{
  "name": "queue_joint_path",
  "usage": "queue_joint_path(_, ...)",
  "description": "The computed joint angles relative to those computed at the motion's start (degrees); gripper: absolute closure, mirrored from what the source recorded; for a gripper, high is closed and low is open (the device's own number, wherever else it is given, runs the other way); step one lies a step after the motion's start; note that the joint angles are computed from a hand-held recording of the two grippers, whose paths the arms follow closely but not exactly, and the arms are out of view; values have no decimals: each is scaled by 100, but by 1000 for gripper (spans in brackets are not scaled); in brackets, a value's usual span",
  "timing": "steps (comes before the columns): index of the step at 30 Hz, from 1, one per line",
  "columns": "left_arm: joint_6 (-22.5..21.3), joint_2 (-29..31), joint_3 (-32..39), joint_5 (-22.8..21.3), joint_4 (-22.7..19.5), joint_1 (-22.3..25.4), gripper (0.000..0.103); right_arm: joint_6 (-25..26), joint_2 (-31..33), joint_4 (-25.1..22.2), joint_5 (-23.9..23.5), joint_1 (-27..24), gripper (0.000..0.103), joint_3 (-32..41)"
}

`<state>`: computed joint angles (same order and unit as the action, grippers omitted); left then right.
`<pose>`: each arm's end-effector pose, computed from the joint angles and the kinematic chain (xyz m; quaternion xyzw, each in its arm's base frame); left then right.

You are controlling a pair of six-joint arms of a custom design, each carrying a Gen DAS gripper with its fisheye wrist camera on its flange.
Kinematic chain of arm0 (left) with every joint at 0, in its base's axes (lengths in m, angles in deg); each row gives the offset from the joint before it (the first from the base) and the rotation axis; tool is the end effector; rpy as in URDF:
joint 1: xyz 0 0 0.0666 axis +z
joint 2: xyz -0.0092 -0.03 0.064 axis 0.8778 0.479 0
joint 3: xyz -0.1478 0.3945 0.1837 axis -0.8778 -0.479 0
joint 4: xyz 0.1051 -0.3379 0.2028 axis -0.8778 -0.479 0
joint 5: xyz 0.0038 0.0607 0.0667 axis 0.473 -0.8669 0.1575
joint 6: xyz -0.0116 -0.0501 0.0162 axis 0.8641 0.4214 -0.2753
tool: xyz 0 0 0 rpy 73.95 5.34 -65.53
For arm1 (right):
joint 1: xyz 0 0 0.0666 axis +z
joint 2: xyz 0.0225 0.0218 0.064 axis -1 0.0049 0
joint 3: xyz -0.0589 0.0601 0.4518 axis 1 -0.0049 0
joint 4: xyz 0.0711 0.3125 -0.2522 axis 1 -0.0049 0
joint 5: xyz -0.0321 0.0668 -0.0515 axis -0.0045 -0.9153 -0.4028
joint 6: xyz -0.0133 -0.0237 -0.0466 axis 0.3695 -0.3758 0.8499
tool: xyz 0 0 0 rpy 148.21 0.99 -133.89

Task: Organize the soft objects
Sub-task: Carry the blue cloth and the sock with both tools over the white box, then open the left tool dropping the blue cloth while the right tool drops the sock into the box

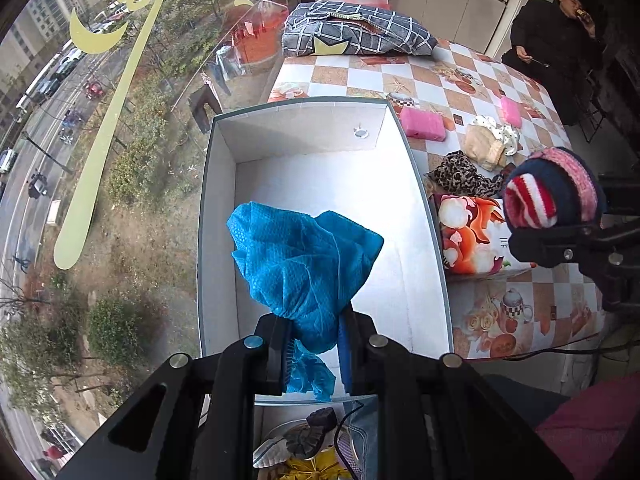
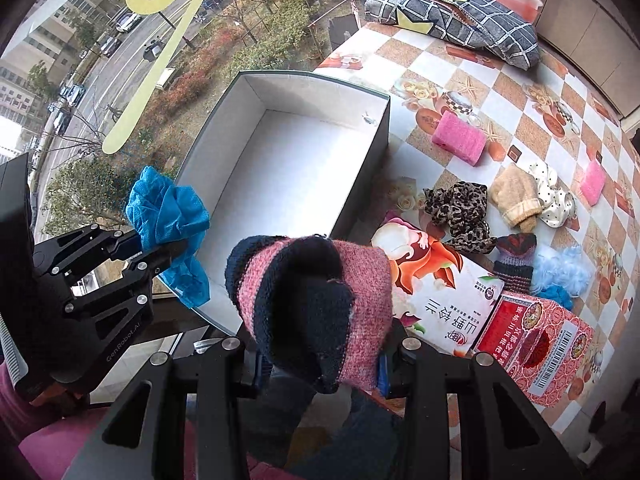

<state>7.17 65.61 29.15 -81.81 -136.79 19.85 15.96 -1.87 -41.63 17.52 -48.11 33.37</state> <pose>0.3370 -0.2924 0.4381 0.1568 0.9756 -0.0137 0.1530 0.3726 0.3340 0.4541 -0.0883 0.9839 0.1199 0.0987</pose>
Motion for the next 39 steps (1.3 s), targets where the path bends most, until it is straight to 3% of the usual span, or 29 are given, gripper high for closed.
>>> queue_joint_path(8, -43, 35, -85, 136, 51, 128, 83, 66, 302, -89, 23, 68, 63, 412)
queue_joint_path(39, -181, 167, -141, 429, 97, 351, 83, 112, 610, -313, 26, 52, 63, 716)
